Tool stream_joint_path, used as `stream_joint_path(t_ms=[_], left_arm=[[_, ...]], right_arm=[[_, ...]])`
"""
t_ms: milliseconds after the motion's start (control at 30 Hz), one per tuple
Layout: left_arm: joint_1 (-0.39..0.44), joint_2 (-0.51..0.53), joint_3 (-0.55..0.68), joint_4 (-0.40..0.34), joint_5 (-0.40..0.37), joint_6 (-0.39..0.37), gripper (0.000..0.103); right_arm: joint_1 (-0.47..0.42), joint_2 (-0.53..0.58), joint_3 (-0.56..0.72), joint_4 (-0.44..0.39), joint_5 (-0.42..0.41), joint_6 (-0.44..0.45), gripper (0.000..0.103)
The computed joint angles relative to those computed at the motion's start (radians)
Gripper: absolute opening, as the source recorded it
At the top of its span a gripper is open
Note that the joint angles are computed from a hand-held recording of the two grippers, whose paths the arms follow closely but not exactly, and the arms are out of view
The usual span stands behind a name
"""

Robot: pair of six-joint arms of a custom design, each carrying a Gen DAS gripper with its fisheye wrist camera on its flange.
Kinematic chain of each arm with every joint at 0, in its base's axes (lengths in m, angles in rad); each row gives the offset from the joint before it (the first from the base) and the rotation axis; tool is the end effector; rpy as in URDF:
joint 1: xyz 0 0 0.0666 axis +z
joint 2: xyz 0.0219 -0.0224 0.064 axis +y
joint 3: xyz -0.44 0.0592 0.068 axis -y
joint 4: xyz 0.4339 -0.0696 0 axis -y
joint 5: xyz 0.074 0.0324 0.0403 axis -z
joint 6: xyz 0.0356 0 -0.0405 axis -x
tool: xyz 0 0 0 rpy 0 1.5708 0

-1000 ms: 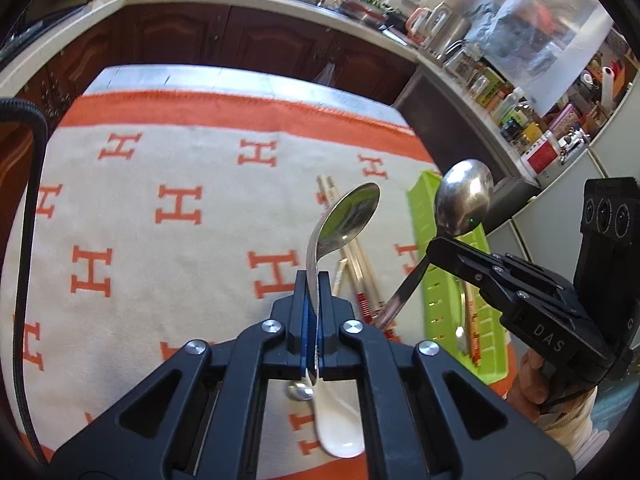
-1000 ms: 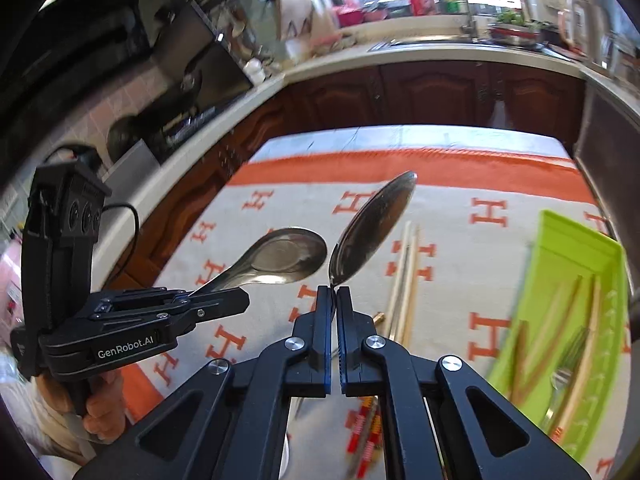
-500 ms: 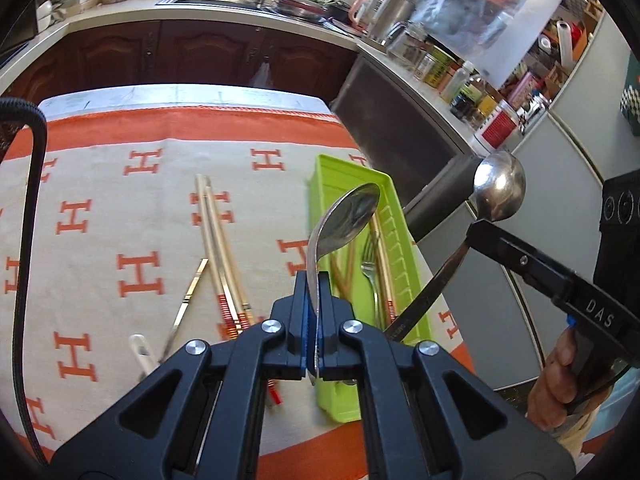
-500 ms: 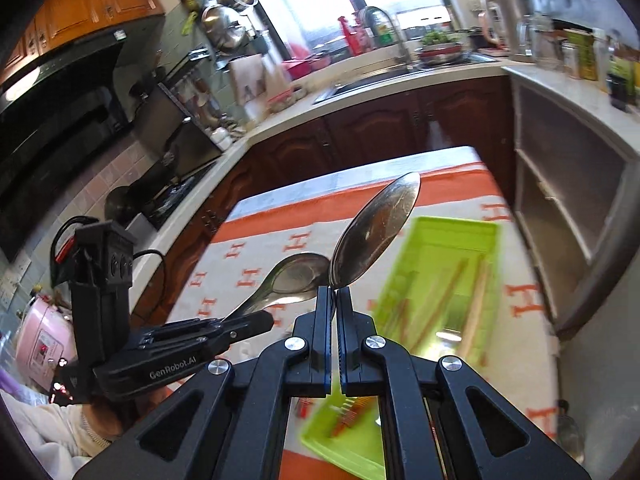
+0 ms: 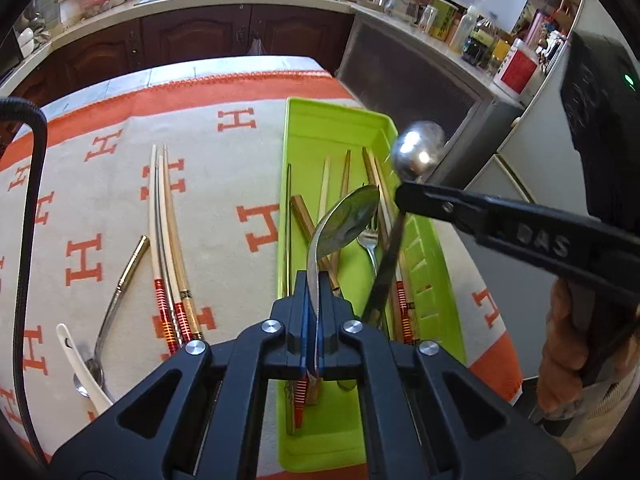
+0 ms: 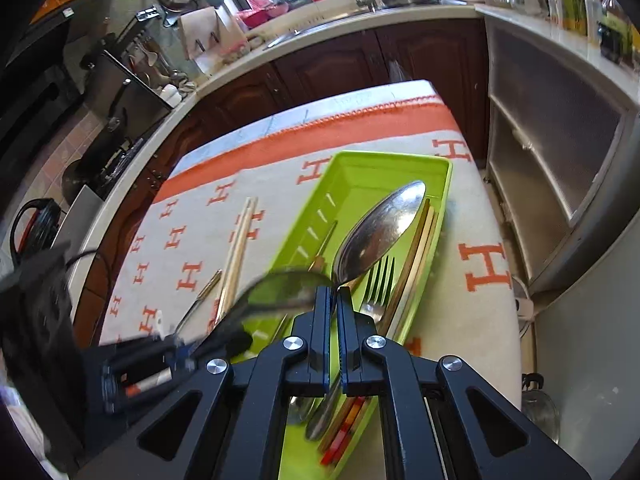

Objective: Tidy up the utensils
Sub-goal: 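Lift both spoons into the green tray and open both tools to release them, then move both open tools back over the remaining utensils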

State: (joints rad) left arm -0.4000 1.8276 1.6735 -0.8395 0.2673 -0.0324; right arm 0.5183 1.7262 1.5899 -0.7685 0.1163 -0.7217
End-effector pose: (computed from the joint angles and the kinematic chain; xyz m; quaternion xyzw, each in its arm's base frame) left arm 0.6291 -0.2766 0.3814 0.2409 0.9198 -0.1771 0.2540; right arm 0.5708 0.3203 0.4097 0.1147 0.9367 0.1449 0.2975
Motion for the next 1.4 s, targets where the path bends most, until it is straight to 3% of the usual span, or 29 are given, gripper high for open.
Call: stream_joint_path(t_ms=[200, 333, 400, 433, 533, 933, 1400], left_arm=[[0.000, 0.010, 0.005, -0.003, 0.005, 0.006, 0.002], [0.006, 0.007, 0.010, -0.036, 0.014, -0.030, 0.002], [0.015, -0.003, 0.003, -0.038, 0.032, -0.048, 0.002], [0.019, -0.009, -0.001, -0.037, 0.036, -0.052, 0.002], [0.030, -0.025, -0.011, -0.032, 0.050, -0.051, 0.002], [0.092, -0.072, -0.037, -0.028, 0.055, -0.024, 0.002], [0.198, -0.141, -0.112, -0.026, 0.030, -0.034, 0.003]], right_arm=[[-0.064, 0.092, 0.066, -0.019, -0.078, 0.030, 0.004], [-0.079, 0.192, 0.175, -0.082, -0.089, 0.013, 0.005], [-0.081, 0.201, 0.176, -0.045, -0.102, 0.003, 0.011], [-0.082, 0.200, 0.172, -0.030, -0.110, -0.005, 0.018], [-0.072, 0.179, 0.149, 0.005, -0.088, -0.030, 0.026], [0.028, 0.073, 0.066, 0.055, -0.039, -0.113, 0.026], [0.138, 0.080, 0.115, 0.038, -0.022, -0.140, 0.026]])
